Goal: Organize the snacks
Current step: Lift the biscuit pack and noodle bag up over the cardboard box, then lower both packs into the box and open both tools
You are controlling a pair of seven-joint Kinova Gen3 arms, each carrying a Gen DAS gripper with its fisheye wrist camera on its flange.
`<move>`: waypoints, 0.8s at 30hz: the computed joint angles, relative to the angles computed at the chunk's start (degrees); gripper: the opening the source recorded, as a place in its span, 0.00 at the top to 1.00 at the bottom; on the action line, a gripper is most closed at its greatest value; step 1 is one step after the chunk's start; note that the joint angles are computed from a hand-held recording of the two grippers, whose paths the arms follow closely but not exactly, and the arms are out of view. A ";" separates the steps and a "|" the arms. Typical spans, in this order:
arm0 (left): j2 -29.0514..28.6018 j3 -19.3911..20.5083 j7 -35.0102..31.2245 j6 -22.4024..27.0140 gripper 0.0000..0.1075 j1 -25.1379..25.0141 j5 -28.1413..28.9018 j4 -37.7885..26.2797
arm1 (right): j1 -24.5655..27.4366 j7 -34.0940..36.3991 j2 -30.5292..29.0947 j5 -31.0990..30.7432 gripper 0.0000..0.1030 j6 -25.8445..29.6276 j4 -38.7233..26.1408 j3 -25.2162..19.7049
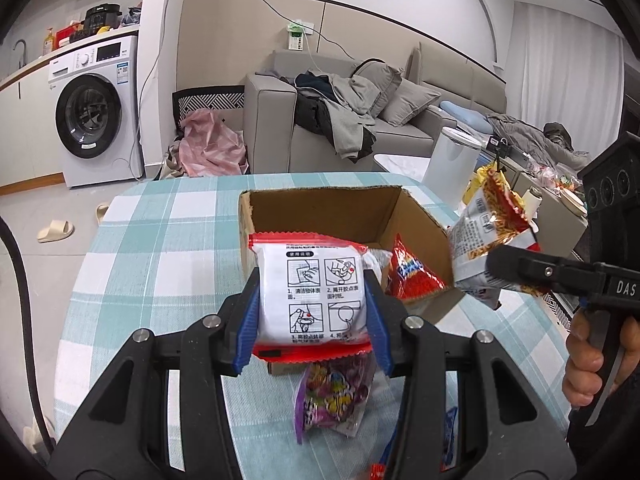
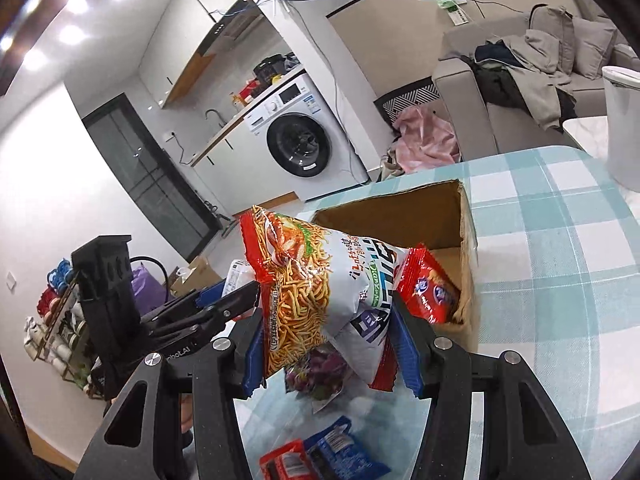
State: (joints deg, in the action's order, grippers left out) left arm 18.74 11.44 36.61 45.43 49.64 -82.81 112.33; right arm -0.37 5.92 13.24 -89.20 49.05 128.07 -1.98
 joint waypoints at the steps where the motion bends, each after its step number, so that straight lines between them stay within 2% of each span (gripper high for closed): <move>1: 0.32 -0.12 -0.22 -0.14 0.59 -0.24 -0.08 -0.41 | -0.21 -0.01 0.38 -0.51 0.48 -0.39 -0.28 -0.08; 8: 2.78 -1.59 -3.91 -2.13 0.59 -1.38 0.79 -3.85 | -2.96 -1.12 2.52 -3.37 0.48 -6.00 -2.67 -1.06; 12: 4.63 -3.13 -5.75 -3.68 0.59 -1.33 1.21 -5.78 | -3.63 -1.33 3.63 -4.75 0.48 -6.43 -3.73 -1.45; 16: 5.85 -4.58 -6.14 -5.19 0.59 -1.40 0.83 -7.06 | -5.34 -3.05 4.28 -5.05 0.47 -9.47 -5.43 -1.81; 20: 7.24 -5.64 -9.46 -7.11 0.59 -2.19 3.03 -9.19 | -6.30 -4.74 5.47 -4.89 0.47 -11.74 -7.16 -2.42; 24: 9.48 -7.10 -14.73 -8.07 0.59 -2.23 7.78 -11.95 | -6.91 -7.57 7.21 -3.55 0.47 -13.67 -9.12 -2.99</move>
